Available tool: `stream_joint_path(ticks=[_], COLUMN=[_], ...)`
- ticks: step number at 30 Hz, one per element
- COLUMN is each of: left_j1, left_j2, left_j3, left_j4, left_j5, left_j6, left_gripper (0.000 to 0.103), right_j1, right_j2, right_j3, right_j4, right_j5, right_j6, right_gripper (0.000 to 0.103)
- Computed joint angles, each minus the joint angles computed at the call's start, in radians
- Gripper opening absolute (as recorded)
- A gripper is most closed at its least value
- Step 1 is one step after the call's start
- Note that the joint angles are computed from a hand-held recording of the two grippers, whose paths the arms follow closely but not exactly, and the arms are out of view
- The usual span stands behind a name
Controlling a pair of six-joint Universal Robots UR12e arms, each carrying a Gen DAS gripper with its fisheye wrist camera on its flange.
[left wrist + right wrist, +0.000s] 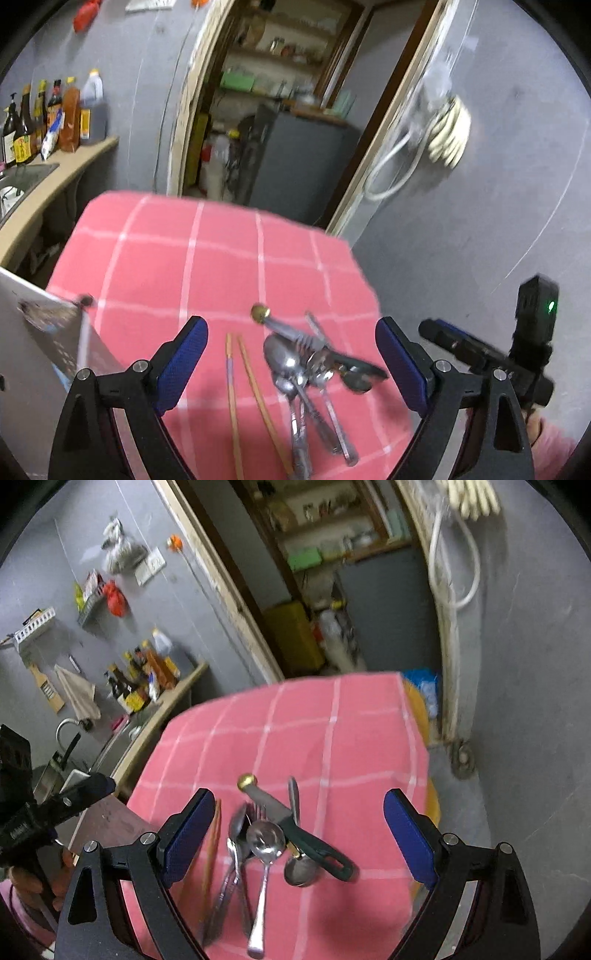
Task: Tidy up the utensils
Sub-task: 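Move both grippers back to the utensil pile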
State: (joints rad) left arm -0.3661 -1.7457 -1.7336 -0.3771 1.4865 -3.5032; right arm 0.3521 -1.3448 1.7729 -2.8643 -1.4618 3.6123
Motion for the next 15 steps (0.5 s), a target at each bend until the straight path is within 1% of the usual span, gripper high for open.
stream_joint_path(ticks=[1,2,3,5,6,8,10,13,14,15], left_j1=[-0.005,-0.008,-0.010,-0.014,-0.014,-0.010,-0.005,0.000,0.002,0.003], left_j2=[-0.007,-0.015,-0.022,-0.036,-0.042,-0.053,-0.062,-0.075,-0.079,-0.082], left_j3=[0.006,0.013,0.020,0.034,0.038,0.045,0.047,0.052,0.054,0.057], left_j4=[-0.022,-0.045,-0.067,-0.127,-0.149,-0.196,-0.228,-0.271,-0.285,-0.299], left_j5=[0.010,0.016,0.022,0.033,0.032,0.022,0.013,0.004,-0.002,-0.005], left_j6=[-0.001,-0.003,-0.005,-0.014,-0.021,-0.041,-0.069,-0.101,-0.110,-0.114], left_gripper=[0.089,0.085,0.083,0.073,0.071,0.065,0.061,0.060,0.056,0.055], right_j1=[-0.003,-0.004,-0.009,-0.011,-0.011,-0.012,-0.007,0.000,0.001,0.001], right_j2=[0.007,0.010,0.020,0.031,0.035,0.052,0.067,0.085,0.089,0.094], right_j3=[0.002,0.006,0.002,0.001,0.003,-0.008,-0.021,-0.036,-0.040,-0.046], right_j4=[-0.001,-0.004,0.004,0.016,0.017,0.045,0.082,0.122,0.129,0.136], right_j5=[0.023,0.040,0.079,0.128,0.149,0.208,0.238,0.262,0.266,0.273], right_j6=[-0.011,-0.018,-0.034,-0.059,-0.069,-0.106,-0.144,-0.190,-0.200,-0.213], right_gripper=[0.087,0.083,0.080,0.067,0.064,0.053,0.048,0.045,0.040,0.037])
